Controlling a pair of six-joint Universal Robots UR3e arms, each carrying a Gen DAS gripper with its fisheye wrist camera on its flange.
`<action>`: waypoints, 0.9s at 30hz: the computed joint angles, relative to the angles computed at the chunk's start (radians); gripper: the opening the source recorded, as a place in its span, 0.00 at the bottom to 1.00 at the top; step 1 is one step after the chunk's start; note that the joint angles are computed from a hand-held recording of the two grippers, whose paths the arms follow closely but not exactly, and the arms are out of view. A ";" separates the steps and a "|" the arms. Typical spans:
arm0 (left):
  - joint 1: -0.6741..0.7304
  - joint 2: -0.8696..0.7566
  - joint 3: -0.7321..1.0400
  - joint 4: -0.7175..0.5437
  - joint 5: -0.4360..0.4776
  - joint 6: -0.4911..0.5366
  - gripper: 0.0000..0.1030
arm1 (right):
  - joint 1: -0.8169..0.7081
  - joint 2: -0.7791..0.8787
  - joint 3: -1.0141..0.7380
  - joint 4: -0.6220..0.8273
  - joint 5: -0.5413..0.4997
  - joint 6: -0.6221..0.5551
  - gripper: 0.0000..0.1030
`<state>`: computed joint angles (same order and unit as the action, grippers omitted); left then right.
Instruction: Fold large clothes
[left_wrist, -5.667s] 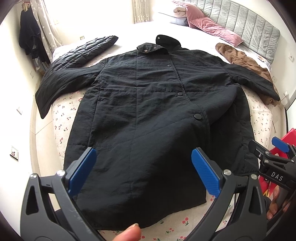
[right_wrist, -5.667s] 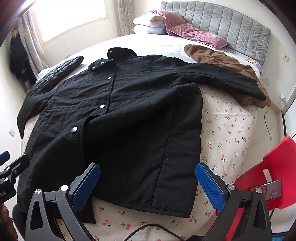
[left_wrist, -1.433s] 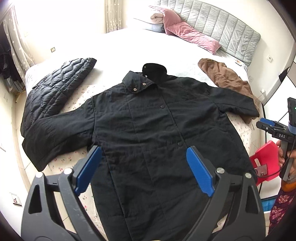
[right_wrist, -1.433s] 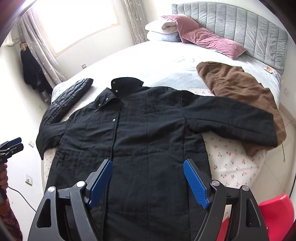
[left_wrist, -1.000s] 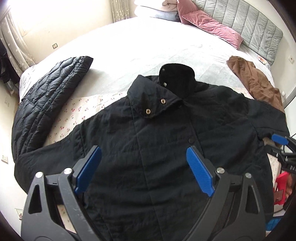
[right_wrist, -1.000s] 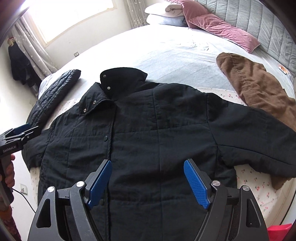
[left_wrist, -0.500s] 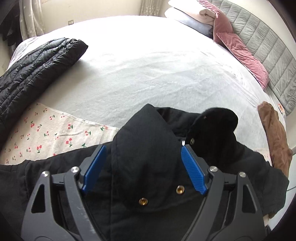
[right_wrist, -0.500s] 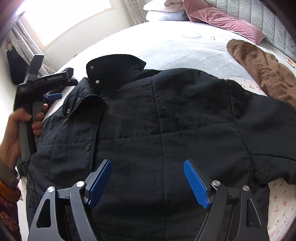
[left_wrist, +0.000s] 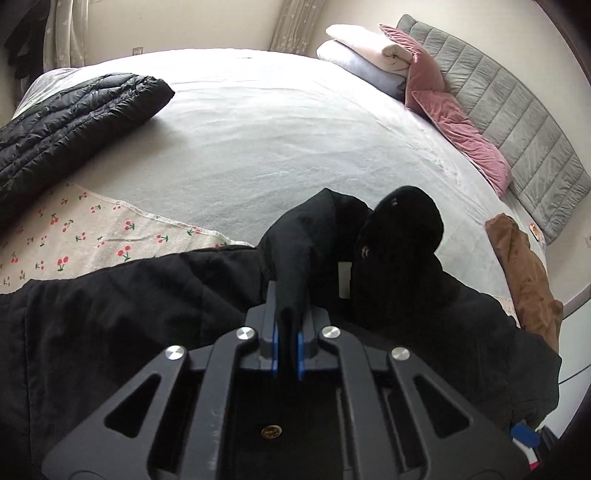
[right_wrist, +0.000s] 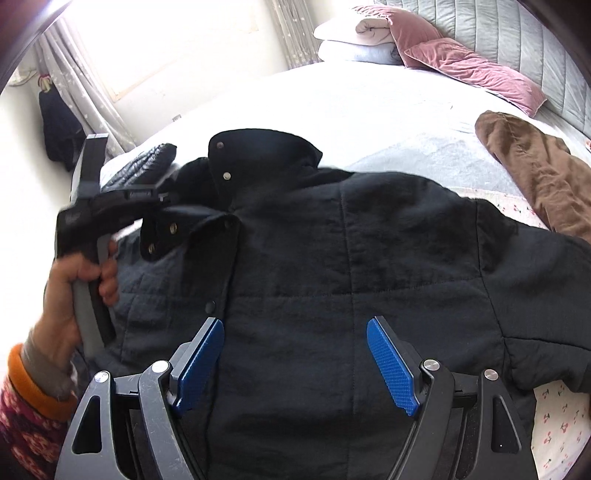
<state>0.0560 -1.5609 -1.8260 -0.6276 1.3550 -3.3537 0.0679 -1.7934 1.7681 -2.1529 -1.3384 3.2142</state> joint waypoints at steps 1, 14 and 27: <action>0.007 0.061 -0.050 0.009 -0.019 0.010 0.07 | 0.000 0.010 -0.037 0.005 0.009 0.012 0.79; 0.245 0.793 -0.397 -0.311 -0.305 0.256 0.07 | -0.064 0.127 -0.223 -0.108 0.178 0.235 0.75; 0.226 0.757 -0.330 -0.310 -0.294 0.262 0.07 | 0.079 0.493 -0.401 -0.171 0.093 0.345 0.07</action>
